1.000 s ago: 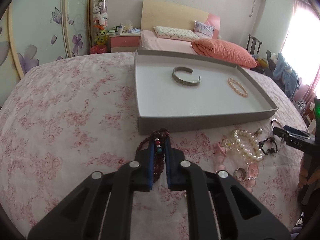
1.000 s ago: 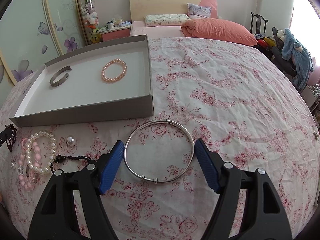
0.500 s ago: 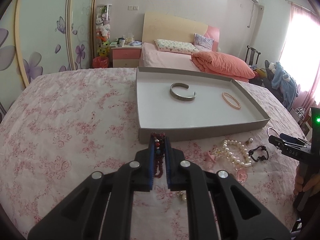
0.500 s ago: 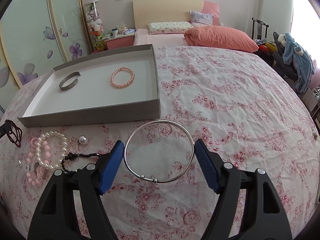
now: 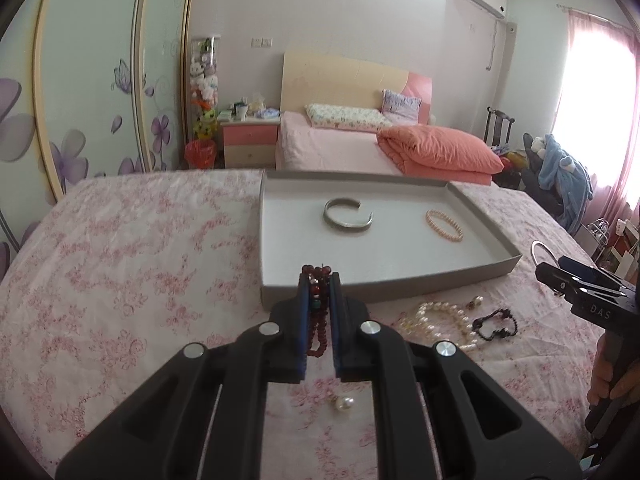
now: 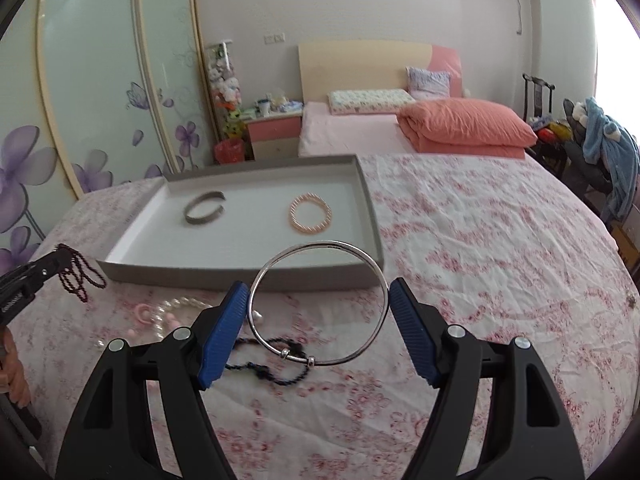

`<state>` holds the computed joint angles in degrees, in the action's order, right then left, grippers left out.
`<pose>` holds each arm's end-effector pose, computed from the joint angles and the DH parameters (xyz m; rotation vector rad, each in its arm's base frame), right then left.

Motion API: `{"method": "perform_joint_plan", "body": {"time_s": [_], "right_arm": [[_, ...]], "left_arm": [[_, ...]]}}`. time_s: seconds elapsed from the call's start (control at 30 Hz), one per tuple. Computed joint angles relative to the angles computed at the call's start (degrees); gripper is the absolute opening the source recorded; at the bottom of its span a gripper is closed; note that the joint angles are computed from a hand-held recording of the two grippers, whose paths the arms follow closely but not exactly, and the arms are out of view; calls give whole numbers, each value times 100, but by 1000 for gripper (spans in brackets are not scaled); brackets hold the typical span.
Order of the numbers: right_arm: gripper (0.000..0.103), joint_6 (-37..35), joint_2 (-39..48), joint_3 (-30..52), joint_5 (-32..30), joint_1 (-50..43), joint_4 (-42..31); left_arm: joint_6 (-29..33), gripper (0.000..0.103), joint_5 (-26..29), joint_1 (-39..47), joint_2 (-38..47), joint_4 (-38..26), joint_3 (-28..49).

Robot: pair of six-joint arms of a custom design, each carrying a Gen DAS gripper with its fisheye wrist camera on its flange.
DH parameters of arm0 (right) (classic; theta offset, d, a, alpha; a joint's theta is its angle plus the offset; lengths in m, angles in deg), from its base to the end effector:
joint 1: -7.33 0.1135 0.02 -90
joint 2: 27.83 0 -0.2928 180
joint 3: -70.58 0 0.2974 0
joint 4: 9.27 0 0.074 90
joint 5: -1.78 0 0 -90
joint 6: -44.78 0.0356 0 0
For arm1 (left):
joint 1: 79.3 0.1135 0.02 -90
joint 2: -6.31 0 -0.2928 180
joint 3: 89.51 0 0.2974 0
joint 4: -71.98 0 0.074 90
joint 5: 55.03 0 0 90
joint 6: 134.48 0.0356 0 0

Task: Organize jewelry
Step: 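Lower the silver bangle into the tray with the right gripper while the left drops the red beads there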

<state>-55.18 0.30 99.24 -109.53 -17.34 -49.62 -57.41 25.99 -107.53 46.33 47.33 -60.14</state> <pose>0.1340 -0.0473 0.1857 0.0896 2.2097 0.0887 0.1587 -0.0789 0.1837 0.2030 2.1786 -0.2368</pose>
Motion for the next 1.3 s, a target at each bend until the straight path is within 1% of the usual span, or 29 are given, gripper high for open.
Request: {"method": "perform_joint_plan", "body": {"time_s": [0.07,0.2,0.37,0.47,0.53,0.67,0.8,0.9,1.0,1.07,1.1,1.3], "right_arm": [[72,66,-362,19,-30,113,-149],[72,248,-988,33,1,358,-304],[72,420,-1775,29,220,682,-401],[73,473,-1975,53,396,889,-400],[73,536,-2068,68,484,1011,-354],[73,614,-2117,68,554,1103,-216],[73,659,-2064,71,688,1237,-135],[73,676,-1994,74,805,1339,-64],[73,687,-1859,67,781,1304,106],[73,682,-1710,80,710,1215,277],[73,722,-1706,84,813,1319,304],[73,850,-1081,153,986,1468,1023]], "left_arm": [[-10,10,-107,-121,-104,-28,24],[-89,10,-579,-587,-375,-88,70],[-100,10,-1351,-1259,-621,-95,120],[-127,10,-1678,-1560,-667,-65,170],[-139,10,-1721,-1595,-659,-36,200],[-163,10,-2010,-1786,-649,-1,264],[-146,10,-2098,-1835,-648,26,284],[-127,10,-2029,-1769,-483,91,359],[-96,10,-1902,-1639,-266,235,438],[-88,10,-1834,-1553,-139,338,482],[-75,10,-1802,-1501,-52,411,517],[43,10,-1606,-1190,516,853,722]]}}
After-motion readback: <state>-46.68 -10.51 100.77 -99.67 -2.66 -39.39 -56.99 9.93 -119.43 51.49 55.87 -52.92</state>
